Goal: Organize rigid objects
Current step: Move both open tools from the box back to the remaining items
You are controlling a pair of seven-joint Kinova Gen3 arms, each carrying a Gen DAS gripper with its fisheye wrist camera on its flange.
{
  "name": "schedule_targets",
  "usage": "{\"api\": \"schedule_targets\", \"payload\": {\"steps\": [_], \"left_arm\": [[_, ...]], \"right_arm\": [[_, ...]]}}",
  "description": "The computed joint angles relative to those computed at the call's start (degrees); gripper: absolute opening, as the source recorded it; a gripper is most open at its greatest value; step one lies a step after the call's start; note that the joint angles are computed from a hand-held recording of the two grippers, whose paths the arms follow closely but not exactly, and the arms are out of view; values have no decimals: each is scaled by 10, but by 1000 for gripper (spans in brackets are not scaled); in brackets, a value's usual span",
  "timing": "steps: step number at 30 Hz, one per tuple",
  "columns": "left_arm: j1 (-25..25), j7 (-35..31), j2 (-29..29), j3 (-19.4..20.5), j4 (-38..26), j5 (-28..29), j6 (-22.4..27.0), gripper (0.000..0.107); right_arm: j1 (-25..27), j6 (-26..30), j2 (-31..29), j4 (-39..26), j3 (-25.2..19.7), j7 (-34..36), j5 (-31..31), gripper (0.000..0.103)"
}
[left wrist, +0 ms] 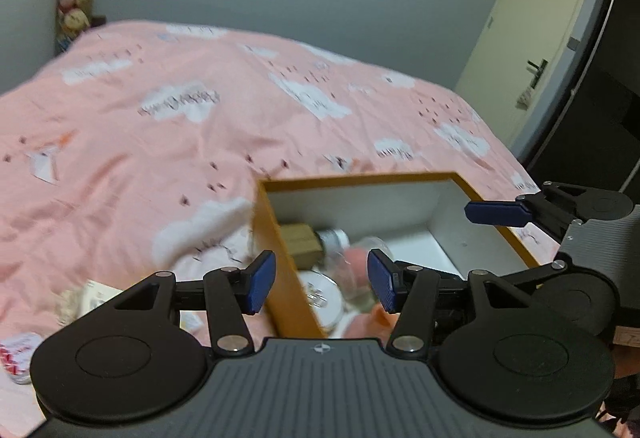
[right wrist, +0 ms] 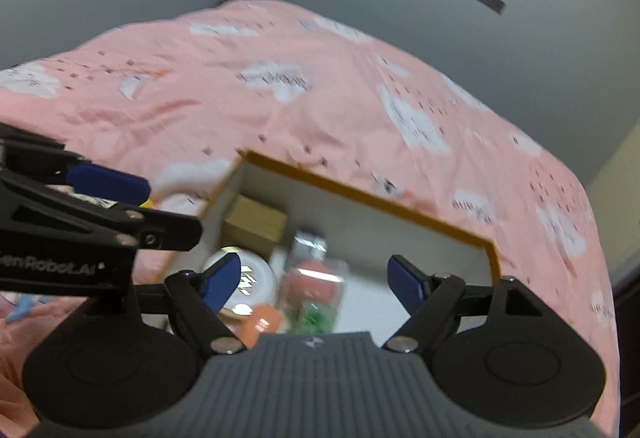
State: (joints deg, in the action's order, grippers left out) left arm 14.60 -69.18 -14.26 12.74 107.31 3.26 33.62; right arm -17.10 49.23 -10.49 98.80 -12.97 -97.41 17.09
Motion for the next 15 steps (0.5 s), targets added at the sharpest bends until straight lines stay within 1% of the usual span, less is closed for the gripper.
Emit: {"api": "schedule_targets", "payload": {"steps": [3, 7, 9, 11, 13, 15], "left_arm": [[-29, 38, -22, 24, 17, -36, -6, 62], [-79, 89, -61, 57, 55, -85, -35, 62], [-89, 91, -75, 58, 68, -96, -40, 62], [-113, 103, -89, 72, 78, -111, -39, 62], [-123, 107, -103, 71, 92, -114, -47, 62], [-149, 117, -113, 87, 96, -124, -36, 62]], "right_arm": [[-5, -24, -6, 9, -10, -5, 8, 79], [-17, -72, -14, 30, -21, 5, 13, 80], [-26, -81, -12, 32, -25, 21, 7, 80], [-34, -89, -9, 33, -32, 25, 1, 80], [-40, -95, -2, 32, -40, 21, -3, 81], [-50, -99, 8, 29, -47, 13, -9, 82]]}}
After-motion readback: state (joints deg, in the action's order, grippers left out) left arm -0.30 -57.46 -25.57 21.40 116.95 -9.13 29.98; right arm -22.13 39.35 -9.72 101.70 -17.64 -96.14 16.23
